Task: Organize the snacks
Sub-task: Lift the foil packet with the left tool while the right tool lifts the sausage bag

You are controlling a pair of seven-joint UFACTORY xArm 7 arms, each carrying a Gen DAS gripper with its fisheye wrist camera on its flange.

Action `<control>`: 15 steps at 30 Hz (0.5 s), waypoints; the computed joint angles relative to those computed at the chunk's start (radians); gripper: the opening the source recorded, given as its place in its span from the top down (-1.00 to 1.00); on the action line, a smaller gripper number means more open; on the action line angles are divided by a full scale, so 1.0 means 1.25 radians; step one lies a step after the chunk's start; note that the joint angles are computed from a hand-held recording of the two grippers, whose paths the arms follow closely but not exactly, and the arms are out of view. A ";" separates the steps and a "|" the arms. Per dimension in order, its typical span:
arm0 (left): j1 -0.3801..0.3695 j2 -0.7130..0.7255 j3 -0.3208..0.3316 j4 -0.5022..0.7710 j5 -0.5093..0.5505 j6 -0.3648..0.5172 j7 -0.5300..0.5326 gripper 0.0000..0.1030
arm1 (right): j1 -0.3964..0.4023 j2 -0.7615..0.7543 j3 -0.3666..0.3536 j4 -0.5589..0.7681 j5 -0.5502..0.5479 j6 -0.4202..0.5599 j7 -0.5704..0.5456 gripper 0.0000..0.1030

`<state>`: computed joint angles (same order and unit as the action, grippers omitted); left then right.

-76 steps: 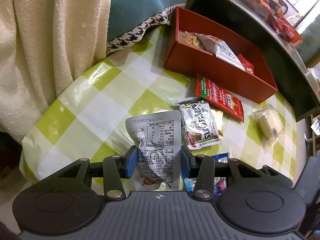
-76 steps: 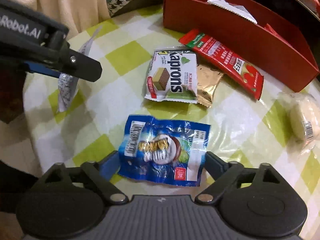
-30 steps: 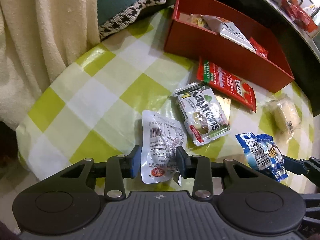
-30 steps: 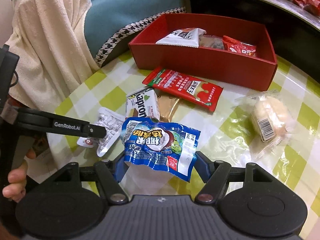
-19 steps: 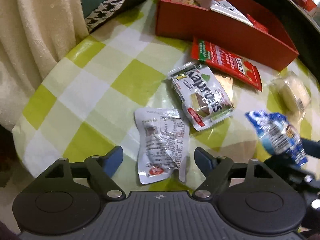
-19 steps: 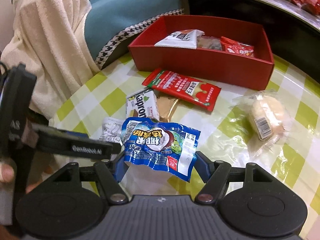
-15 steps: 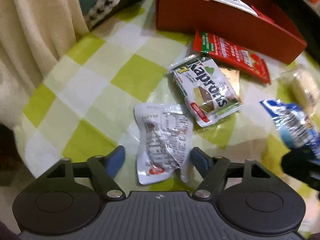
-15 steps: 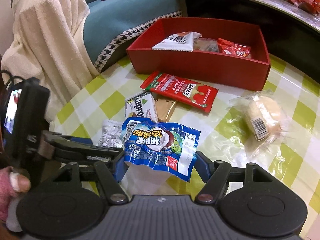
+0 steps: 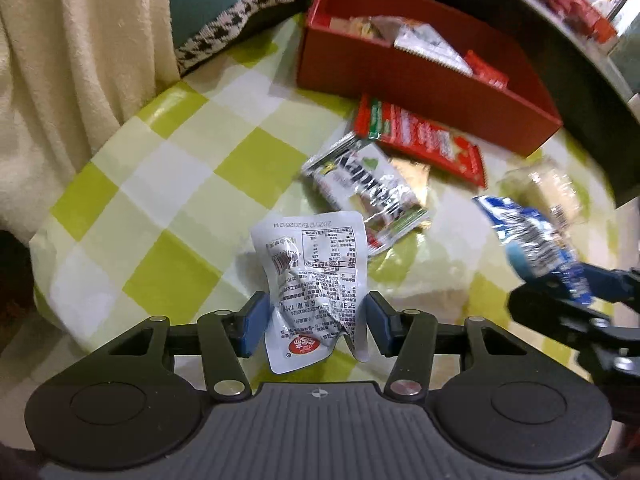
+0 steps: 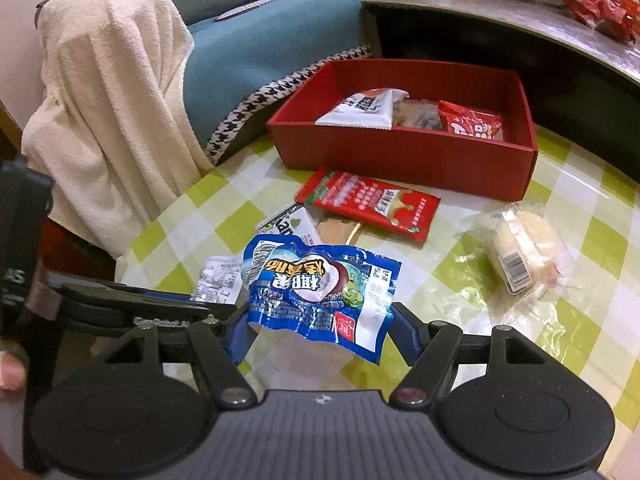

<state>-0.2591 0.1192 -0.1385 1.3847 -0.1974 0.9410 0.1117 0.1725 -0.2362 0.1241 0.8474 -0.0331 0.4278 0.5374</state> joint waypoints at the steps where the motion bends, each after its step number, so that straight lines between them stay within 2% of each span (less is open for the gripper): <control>1: 0.003 -0.006 0.000 -0.002 -0.012 0.004 0.007 -0.17 | 0.000 -0.002 0.001 -0.001 -0.001 -0.001 0.001 -0.40; 9: 0.002 -0.018 -0.006 0.017 -0.080 0.001 0.028 -0.18 | -0.014 -0.027 0.002 -0.019 -0.016 -0.016 0.021 -0.41; 15: -0.019 0.004 -0.016 0.056 -0.072 -0.038 0.026 -0.18 | -0.036 -0.029 -0.001 -0.014 -0.033 -0.026 0.040 -0.41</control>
<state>-0.2824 0.1245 -0.1588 1.4549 -0.2877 0.8936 0.1437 0.1271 -0.2728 0.1226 0.8304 -0.0741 0.3955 0.5869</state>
